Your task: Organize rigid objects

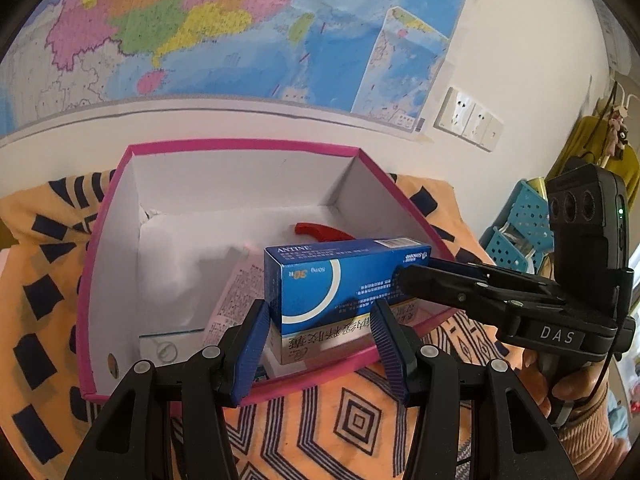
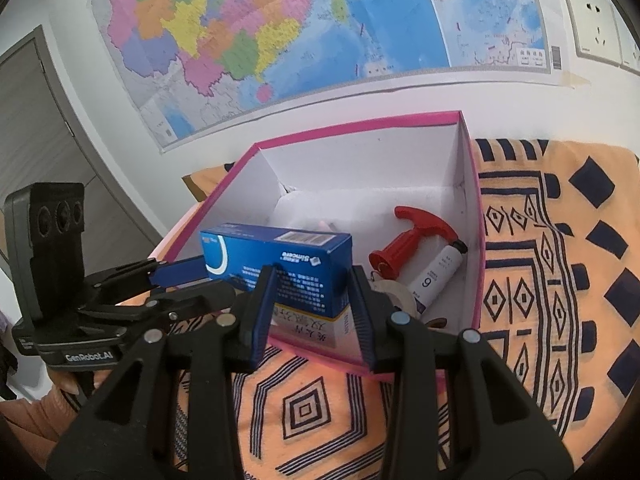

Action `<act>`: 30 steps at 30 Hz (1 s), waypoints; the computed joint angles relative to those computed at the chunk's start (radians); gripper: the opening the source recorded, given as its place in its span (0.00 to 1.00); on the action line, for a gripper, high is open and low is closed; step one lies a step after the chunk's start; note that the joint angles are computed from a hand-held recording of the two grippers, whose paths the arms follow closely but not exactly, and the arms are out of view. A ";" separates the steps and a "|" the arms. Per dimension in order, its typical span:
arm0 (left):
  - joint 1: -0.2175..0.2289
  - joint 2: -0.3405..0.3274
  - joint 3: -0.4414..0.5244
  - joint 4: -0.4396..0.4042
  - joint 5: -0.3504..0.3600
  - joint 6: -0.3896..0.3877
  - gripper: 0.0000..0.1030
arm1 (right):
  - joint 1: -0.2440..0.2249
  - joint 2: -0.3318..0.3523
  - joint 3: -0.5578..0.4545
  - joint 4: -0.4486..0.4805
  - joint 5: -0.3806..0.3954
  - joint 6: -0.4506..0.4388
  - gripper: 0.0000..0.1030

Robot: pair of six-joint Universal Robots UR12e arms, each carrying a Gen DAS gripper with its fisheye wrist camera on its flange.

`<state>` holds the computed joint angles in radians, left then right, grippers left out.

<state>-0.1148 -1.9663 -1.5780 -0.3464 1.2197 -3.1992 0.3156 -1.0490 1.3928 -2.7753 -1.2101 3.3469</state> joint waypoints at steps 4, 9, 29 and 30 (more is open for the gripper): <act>-0.001 -0.008 0.011 -0.018 0.014 -0.012 0.51 | 0.004 0.009 -0.015 0.034 -0.012 -0.002 0.39; -0.008 -0.006 0.004 0.005 0.089 -0.019 0.57 | 0.013 0.017 -0.029 0.056 -0.069 0.007 0.39; -0.040 0.084 -0.198 0.283 0.298 -0.016 1.00 | 0.089 -0.086 0.173 -0.209 -0.243 -0.087 0.99; -0.041 0.087 -0.206 0.290 0.304 -0.023 1.00 | 0.091 -0.087 0.179 -0.218 -0.247 -0.090 0.99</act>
<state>-0.1560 -1.8792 -1.7845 -0.0565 1.5241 -3.2225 0.4069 -1.1357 1.5723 -2.9928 -1.4566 3.2570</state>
